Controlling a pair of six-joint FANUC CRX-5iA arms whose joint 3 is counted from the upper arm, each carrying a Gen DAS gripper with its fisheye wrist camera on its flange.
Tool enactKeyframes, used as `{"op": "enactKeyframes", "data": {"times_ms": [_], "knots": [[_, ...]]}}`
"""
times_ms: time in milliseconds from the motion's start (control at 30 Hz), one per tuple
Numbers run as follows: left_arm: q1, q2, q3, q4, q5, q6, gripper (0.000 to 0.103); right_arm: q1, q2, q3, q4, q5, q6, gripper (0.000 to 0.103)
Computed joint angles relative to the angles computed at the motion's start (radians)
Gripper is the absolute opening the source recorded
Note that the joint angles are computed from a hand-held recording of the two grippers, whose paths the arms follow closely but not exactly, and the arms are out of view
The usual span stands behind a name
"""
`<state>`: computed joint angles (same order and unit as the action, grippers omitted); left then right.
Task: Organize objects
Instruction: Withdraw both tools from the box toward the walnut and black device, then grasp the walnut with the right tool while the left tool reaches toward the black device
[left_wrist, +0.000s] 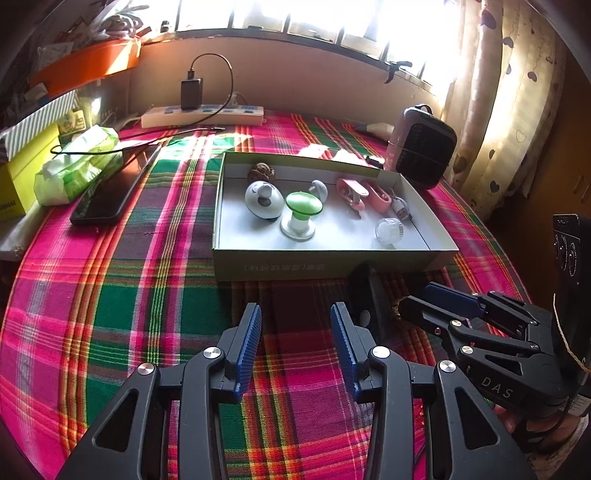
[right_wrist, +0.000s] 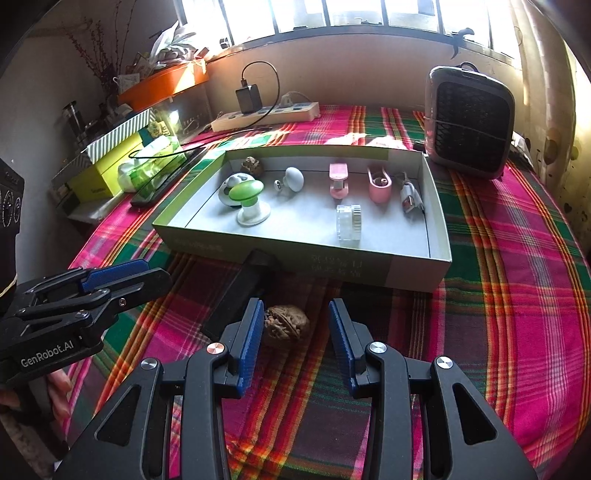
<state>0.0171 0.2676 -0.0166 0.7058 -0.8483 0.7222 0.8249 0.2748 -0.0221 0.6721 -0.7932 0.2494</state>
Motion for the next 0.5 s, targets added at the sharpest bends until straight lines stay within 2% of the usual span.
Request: {"op": "enactKeyframes", "data": {"times_ms": [500], "knots": [[-0.005,0.01,0.013,-0.01,-0.011,0.015,0.037,-0.003,-0.003,-0.008,-0.025,0.031,0.02,0.038]]}}
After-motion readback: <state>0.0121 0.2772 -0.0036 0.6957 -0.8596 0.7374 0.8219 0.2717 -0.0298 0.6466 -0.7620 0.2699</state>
